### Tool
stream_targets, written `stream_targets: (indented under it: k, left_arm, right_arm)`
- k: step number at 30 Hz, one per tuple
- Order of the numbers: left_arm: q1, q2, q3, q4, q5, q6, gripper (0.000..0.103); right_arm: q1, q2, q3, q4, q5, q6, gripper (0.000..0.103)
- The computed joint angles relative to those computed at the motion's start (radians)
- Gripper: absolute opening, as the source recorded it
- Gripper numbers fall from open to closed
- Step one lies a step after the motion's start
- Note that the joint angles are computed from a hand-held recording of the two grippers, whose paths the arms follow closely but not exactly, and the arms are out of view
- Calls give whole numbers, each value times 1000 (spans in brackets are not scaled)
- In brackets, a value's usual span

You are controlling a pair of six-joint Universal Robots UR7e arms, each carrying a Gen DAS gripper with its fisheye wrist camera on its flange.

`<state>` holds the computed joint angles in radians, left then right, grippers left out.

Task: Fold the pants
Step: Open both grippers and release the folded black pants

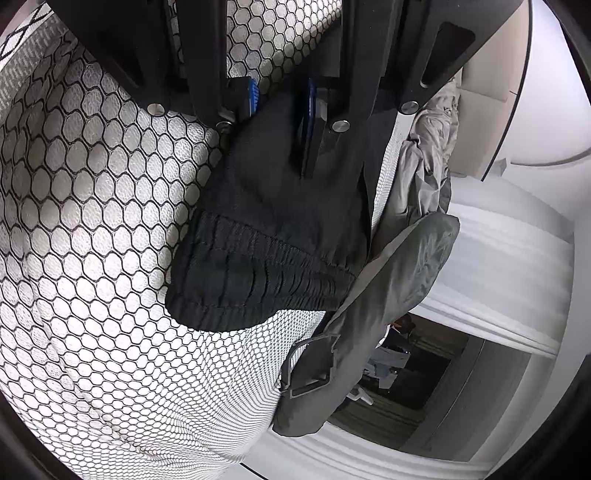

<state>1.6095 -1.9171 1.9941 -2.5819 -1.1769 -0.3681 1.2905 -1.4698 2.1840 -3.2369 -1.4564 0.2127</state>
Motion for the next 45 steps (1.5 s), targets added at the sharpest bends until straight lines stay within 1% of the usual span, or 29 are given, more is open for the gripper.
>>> stream_targets:
  k: [1, 2, 4, 5, 9, 10, 13, 14, 16, 18, 20, 22, 23, 24, 25, 26, 27, 28, 29, 30, 31, 33, 35, 36, 37, 39, 41, 42, 45]
  left_arm:
    - [9, 4, -1, -20, -5, -2, 9]
    - [12, 2, 6, -48, 3, 1, 6]
    - [5, -11, 23, -90, 37, 1, 5]
    - [8, -16, 26, -97, 37, 7, 5]
    - [33, -9, 16, -81, 5, 15, 7]
    - [36, -12, 20, -82, 3, 17, 7]
    - [24, -3, 17, -80, 26, 10, 7]
    - [20, 0, 17, -83, 33, 8, 7]
    - [22, 0, 20, -90, 25, 2, 7]
    - [36, -7, 27, -102, -6, -8, 7]
    - [41, -18, 32, -100, -19, -7, 7]
    - [31, -19, 29, -76, 10, 3, 9]
    - [21, -19, 27, -61, 29, 12, 9]
    - [8, -22, 24, -41, 50, 24, 11]
    - [-17, -34, 24, -10, 88, 30, 15]
    - [-51, -54, 30, 19, 136, 29, 18]
    - [-94, -81, 43, 41, 191, 33, 26]
    - [-135, -107, 57, 54, 242, 43, 34]
    - [-181, -135, 77, 52, 296, 54, 39]
    - [-232, -166, 100, 50, 352, 63, 49]
    - [-283, -196, 120, 52, 394, 74, 57]
    - [-351, -234, 147, 50, 422, 88, 64]
    - [-382, -239, 159, 64, 379, 107, 72]
    - [-385, -228, 160, 74, 327, 123, 74]
    - [-382, -218, 163, 67, 296, 126, 74]
    - [-393, -184, 177, 46, 218, 140, 76]
    - [-423, -160, 197, 37, 189, 155, 79]
    - [-444, -141, 207, 35, 183, 167, 79]
    - [-531, -73, 256, 3, 220, 195, 80]
  right_arm:
    - [0, 0, -2, 3, 0, 1, 18]
    - [-1, 0, -2, 3, 3, 3, 19]
    - [-6, -4, -3, 12, 16, 2, 19]
    - [-11, -10, -1, 16, 26, 1, 19]
    - [-28, -55, 38, -29, 21, 27, 19]
    - [-38, -65, 47, -35, 38, 35, 19]
    - [-56, -51, 19, 1, 75, 50, 27]
    - [-50, -29, -7, 16, 66, 40, 29]
    - [-35, 22, -55, 14, 39, 5, 29]
    - [-15, 35, -73, -1, -1, -24, 14]
    - [3, 13, -60, -35, -8, -44, 9]
    - [25, -16, -43, -53, -21, -86, 9]
    - [39, -16, -48, -35, -74, -109, 12]
    - [52, -9, -63, 11, -139, -118, 24]
    - [42, -10, -79, 85, -162, -114, 28]
    - [21, -7, -81, 122, -143, -77, 29]
    - [-4, -21, -67, 117, -82, -64, 29]
    - [-16, -35, -56, 108, -50, -52, 29]
    - [-21, -55, -49, 119, -28, -36, 36]
    - [-28, -70, -40, 122, 1, -25, 46]
    - [-37, -82, -30, 123, 34, -14, 49]
    - [-51, -86, -23, 130, 91, -4, 62]
    - [-51, -58, -43, 133, 90, -12, 66]
    - [-49, -36, -57, 129, 84, -21, 66]
    - [-45, -13, -70, 111, 77, -33, 66]
    - [-25, 26, -87, 49, 43, -66, 66]
    - [1, 47, -98, 19, -15, -93, 64]
    - [15, 59, -100, -8, -45, -91, 51]
    - [15, 65, -107, -7, -66, -78, 30]
